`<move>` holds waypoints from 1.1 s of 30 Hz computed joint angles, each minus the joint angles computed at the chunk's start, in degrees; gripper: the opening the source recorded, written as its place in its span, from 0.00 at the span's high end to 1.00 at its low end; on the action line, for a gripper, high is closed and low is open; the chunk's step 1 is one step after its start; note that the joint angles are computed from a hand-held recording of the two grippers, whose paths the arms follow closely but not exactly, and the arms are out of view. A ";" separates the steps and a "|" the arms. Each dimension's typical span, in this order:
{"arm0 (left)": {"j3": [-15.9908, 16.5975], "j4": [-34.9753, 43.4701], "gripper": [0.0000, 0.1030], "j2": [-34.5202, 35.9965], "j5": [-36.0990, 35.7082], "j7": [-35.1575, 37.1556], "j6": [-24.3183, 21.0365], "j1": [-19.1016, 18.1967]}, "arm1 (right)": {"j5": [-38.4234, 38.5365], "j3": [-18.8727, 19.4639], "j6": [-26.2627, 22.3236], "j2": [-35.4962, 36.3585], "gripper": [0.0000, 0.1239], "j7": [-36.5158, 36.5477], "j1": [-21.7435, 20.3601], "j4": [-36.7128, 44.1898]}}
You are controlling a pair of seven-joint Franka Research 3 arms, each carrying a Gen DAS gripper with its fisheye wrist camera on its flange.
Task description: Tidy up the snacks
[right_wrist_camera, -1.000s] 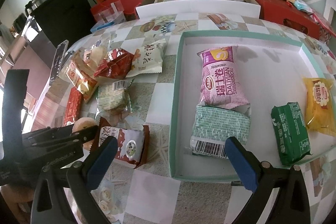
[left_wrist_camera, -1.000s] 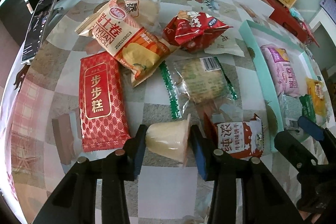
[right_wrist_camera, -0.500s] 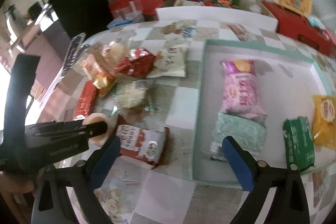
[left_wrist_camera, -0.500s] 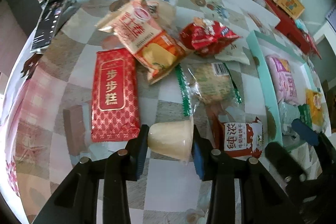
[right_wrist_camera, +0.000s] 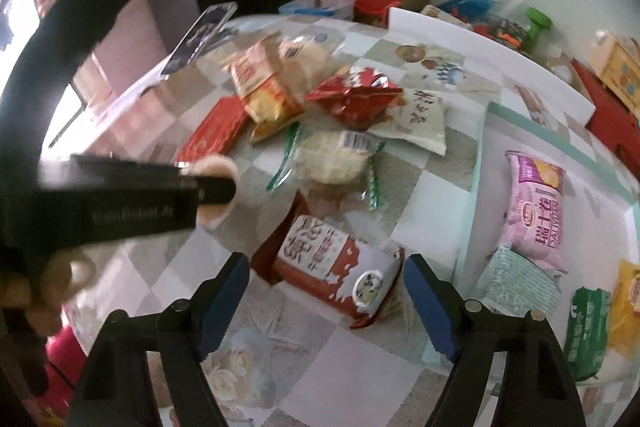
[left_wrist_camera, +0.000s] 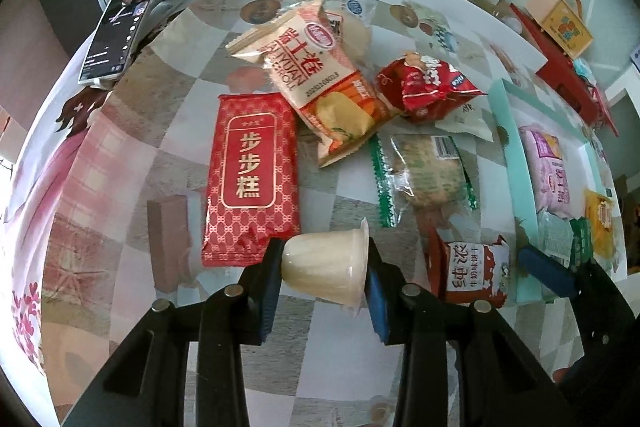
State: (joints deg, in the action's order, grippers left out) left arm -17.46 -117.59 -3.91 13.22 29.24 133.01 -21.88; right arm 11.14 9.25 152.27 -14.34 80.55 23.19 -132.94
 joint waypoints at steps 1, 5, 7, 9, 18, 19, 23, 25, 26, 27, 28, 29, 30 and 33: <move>0.04 -0.03 0.62 -0.03 -0.03 0.05 0.04 0.02 | -1.51 0.49 -0.13 -0.06 0.34 0.61 -0.46 -0.10; 0.04 -0.24 0.62 -0.29 -0.25 0.30 0.39 -0.01 | -6.45 1.71 -0.52 0.47 0.35 4.06 -1.81 0.03; -0.02 0.06 0.62 -0.07 -0.11 0.24 0.31 -0.03 | -8.01 1.82 -0.46 1.27 0.37 5.42 -2.13 0.40; -0.02 0.15 0.62 0.02 -0.05 0.14 0.29 -0.04 | -9.66 1.88 -0.11 2.17 0.38 6.78 -2.47 1.05; 0.00 0.70 0.62 0.63 -0.10 0.85 -0.15 -0.11 | -10.70 1.07 0.36 5.98 0.51 10.76 -1.77 4.02; -0.03 1.03 0.62 1.04 0.03 0.86 -0.17 -0.13 | -10.53 0.89 -0.28 6.30 0.52 11.15 -1.69 4.32; 0.03 1.44 0.62 1.67 -0.36 1.74 -0.28 -0.21 | -10.22 0.35 -0.92 6.44 0.56 11.61 -1.41 4.42; 0.02 2.00 0.62 2.38 -0.73 2.48 -0.50 -0.29 | -10.28 0.33 -0.90 6.37 0.57 12.11 -1.35 4.34; 0.01 2.27 0.62 2.68 -0.81 2.80 -0.72 -0.34 | -10.59 0.38 -0.82 6.34 0.58 12.51 -1.38 4.27; -0.04 2.63 0.62 3.09 -0.75 2.99 -0.84 -0.42 | -11.08 0.49 -0.81 6.24 0.60 12.99 -1.41 4.16; -0.05 2.78 0.62 3.26 -0.83 3.28 -0.83 -0.48 | -11.63 0.60 -0.86 6.23 0.61 13.48 -1.46 4.17; -0.07 3.16 0.62 3.66 -0.78 3.47 -0.92 -0.54 | -11.97 0.66 -0.91 6.16 0.65 13.88 -1.47 4.13; -0.07 3.47 0.62 4.00 -0.69 3.58 -1.04 -0.60 | -12.31 0.72 -0.86 6.08 0.66 14.44 -1.51 4.08; -0.05 4.38 0.62 4.97 -0.30 3.69 -1.50 -0.73 | -11.99 0.59 -0.98 5.65 0.66 14.69 -1.34 3.74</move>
State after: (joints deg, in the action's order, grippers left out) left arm -17.51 -113.20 1.06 12.93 32.93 131.50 -22.61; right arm -0.85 9.84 151.29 -8.69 95.25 21.85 -129.20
